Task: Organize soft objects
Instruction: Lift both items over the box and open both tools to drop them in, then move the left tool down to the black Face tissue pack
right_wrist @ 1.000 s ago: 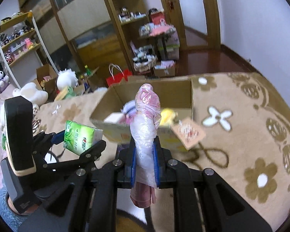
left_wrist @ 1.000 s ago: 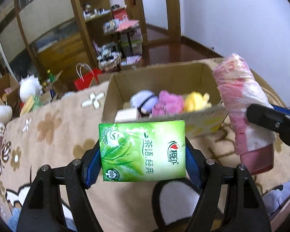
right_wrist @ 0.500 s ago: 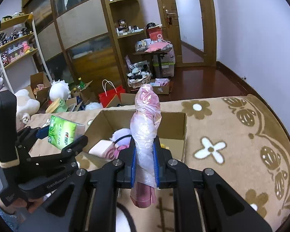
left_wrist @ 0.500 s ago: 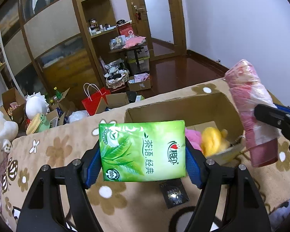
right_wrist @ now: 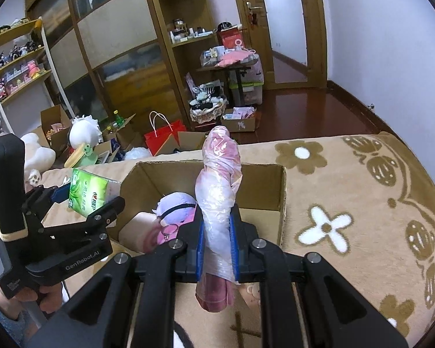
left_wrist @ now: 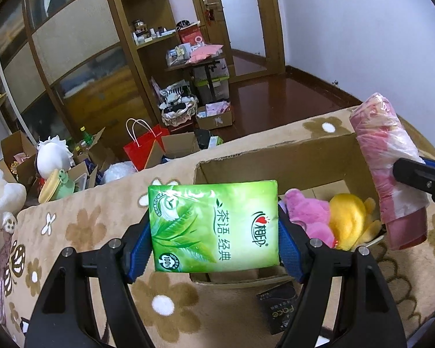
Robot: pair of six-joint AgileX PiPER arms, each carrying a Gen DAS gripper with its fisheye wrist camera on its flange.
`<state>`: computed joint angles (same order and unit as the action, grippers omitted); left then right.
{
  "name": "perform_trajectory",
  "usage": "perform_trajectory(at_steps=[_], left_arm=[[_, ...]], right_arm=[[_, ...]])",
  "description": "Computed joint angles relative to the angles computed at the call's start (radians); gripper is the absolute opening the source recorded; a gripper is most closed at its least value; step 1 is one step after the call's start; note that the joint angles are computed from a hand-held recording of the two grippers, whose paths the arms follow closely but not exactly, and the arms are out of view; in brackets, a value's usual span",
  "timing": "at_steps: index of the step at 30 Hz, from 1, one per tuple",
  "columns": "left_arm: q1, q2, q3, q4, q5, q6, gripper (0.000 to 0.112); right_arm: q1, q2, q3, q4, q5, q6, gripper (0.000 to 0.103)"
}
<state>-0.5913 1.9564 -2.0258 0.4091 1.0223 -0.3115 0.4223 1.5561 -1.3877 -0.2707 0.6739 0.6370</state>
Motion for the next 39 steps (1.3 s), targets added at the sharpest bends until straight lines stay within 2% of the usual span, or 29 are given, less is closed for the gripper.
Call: perform_trajectory(at_steps=[8, 11, 18, 20, 22, 24, 26, 28, 29, 33, 39], left_arm=[[0.042, 0.046, -0.054, -0.072, 0.023, 0.028, 0.074], [0.044, 0.065, -0.084, -0.082, 0.058, 0.032, 0.079], [0.052, 0.058, -0.078, -0.078, 0.038, 0.038, 0.086], [0.048, 0.045, -0.058, -0.066, 0.028, 0.028, 0.088], [0.046, 0.031, -0.040, -0.051, 0.022, 0.024, 0.089], [0.044, 0.022, -0.032, -0.040, 0.021, 0.019, 0.090], [0.033, 0.001, -0.004, -0.023, 0.016, 0.000, 0.095], [0.034, -0.024, 0.026, -0.031, -0.001, 0.003, 0.096], [0.036, -0.035, 0.038, -0.047, -0.008, 0.018, 0.096], [0.024, -0.088, 0.102, -0.026, -0.025, 0.010, 0.096], [-0.003, -0.162, 0.186, -0.013, -0.021, -0.003, 0.100]], right_arm=[[-0.058, 0.007, 0.017, 0.136, -0.034, -0.106, 0.020], [-0.072, 0.012, 0.019, 0.153, -0.036, -0.111, 0.020], [-0.066, 0.019, 0.010, 0.140, -0.022, -0.102, 0.022], [-0.058, 0.008, 0.018, 0.123, -0.030, -0.085, 0.027], [-0.051, -0.003, 0.022, 0.108, -0.032, -0.067, 0.037], [-0.043, -0.017, 0.027, 0.084, -0.033, -0.042, 0.041], [-0.038, -0.029, 0.034, 0.070, -0.032, -0.025, 0.047], [-0.029, -0.045, 0.046, 0.047, -0.031, 0.003, 0.061], [-0.022, -0.054, 0.053, 0.029, -0.029, 0.023, 0.064], [0.014, -0.083, 0.068, -0.057, -0.008, 0.118, 0.092], [0.051, -0.124, 0.085, -0.102, 0.014, 0.158, 0.102]])
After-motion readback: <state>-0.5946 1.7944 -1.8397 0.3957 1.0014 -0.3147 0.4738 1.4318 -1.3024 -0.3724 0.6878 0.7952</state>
